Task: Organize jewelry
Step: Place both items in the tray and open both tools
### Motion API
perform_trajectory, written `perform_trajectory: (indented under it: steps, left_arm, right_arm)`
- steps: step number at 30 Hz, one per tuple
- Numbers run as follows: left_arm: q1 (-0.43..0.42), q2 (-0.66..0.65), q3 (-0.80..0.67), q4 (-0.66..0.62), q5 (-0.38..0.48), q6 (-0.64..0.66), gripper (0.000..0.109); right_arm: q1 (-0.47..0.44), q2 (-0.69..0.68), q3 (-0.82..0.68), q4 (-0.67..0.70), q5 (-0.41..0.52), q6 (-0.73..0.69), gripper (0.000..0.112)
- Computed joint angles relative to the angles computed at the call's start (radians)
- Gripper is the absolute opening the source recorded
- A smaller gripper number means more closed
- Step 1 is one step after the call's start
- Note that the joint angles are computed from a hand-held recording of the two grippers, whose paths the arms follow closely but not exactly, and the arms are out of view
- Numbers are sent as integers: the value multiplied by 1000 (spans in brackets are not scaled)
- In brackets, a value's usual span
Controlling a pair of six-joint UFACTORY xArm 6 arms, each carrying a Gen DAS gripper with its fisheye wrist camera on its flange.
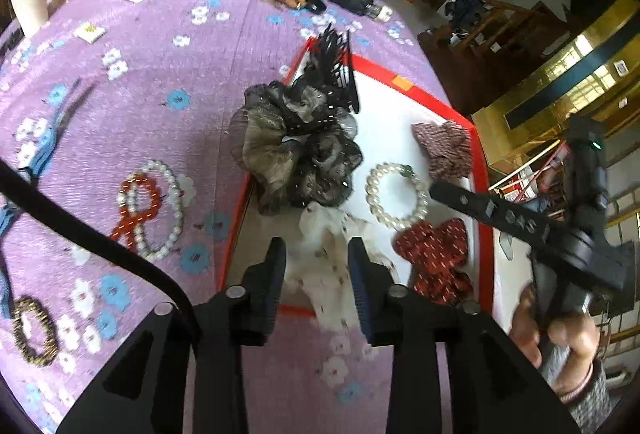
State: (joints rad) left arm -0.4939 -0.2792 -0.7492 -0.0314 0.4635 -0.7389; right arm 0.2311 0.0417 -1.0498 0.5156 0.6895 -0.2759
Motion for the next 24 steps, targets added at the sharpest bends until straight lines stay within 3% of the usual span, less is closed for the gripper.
perform_trajectory:
  steps: [2, 4, 10, 15, 24]
  left_arm:
    - [-11, -56, 25, 14, 10, -14, 39]
    - [-21, -118, 51, 55, 29, -57, 48]
    - [-21, -318, 153, 203, 114, -204, 51]
    - [11, -475, 237, 337, 266, -307, 52]
    - [125, -724, 351, 356, 434, -237, 52]
  right_arm:
    - [3, -24, 21, -19, -30, 22, 51]
    - [9, -44, 31, -33, -43, 37, 51]
    - [56, -162, 114, -84, -107, 88, 52]
    - [130, -246, 178, -129, -131, 147, 53]
    - [302, -290, 209, -222, -163, 267, 53]
